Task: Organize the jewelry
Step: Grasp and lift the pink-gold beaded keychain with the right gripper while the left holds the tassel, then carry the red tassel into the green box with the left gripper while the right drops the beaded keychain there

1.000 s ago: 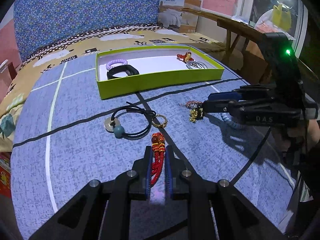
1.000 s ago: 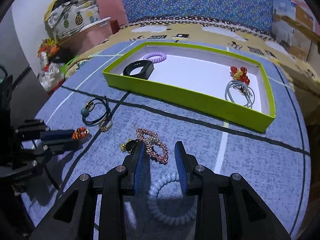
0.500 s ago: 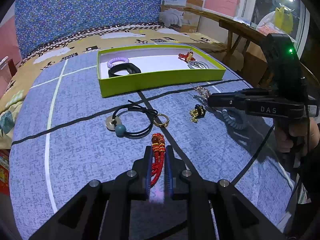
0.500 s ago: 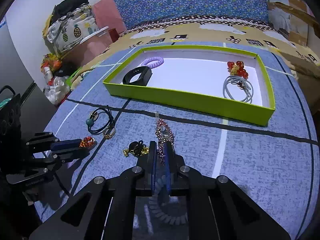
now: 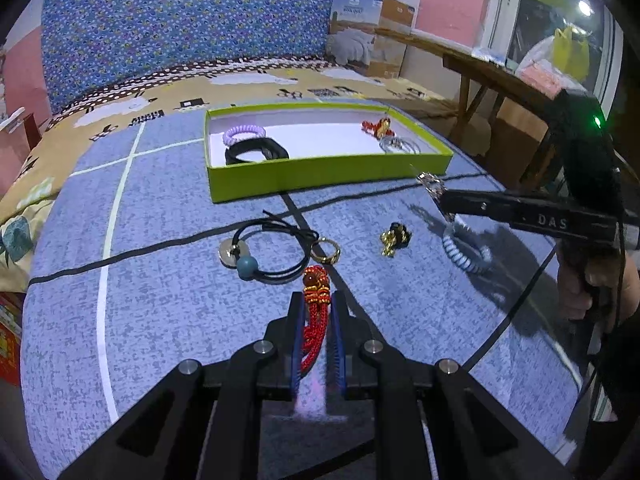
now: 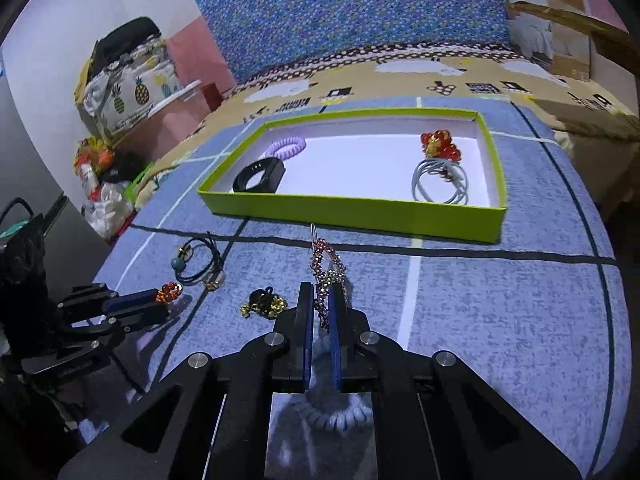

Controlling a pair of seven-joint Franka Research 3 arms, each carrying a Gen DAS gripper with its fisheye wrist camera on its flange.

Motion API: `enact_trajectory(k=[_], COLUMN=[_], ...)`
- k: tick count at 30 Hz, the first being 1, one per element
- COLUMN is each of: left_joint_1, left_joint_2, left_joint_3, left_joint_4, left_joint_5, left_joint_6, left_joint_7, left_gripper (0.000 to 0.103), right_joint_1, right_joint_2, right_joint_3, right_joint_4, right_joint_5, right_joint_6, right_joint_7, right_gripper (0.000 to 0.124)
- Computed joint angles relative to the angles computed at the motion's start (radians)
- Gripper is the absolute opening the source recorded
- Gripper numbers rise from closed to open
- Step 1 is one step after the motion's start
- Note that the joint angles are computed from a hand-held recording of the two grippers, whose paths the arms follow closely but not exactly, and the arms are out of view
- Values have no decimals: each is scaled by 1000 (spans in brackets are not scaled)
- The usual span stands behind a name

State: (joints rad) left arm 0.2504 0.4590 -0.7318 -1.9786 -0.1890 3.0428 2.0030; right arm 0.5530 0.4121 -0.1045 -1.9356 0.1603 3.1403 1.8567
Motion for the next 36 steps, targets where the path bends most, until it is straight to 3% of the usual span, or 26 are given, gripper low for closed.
enact_trajectory(k=[8,11,19,25,30,36], left_joint_1=[157,178,165,118,56,-65], left_joint_2=[35,47,65,87,118,166], left_joint_3=[-179,-200,-173,-127,-83,9], left_joint_4=[-28,-19,38,111,197,330], left_joint_5=[4,33,119,188,210,207], left_joint_6=[86,96,96,77,43,-5], left_joint_7=[6,-25,-130,-189,-195,-168], left_gripper=[13,13,13,13,13,13], right_joint_1=[138,184,241,246,216,114], right_joint_2=[-51,-59,-62,-50,-34,-5], right_joint_3=[-135,-183,-255,-278,-265,-184], right_joint_4=[-71,-80,-71,-40,-4,57], right_joint_5=[-9,-4,-6,-34,-63,-74], right_joint_6=[64,73,71,52,34,4], right_joint_7=[65,73,76,82,92,81], right_gripper=[7,7,7,7,7,7])
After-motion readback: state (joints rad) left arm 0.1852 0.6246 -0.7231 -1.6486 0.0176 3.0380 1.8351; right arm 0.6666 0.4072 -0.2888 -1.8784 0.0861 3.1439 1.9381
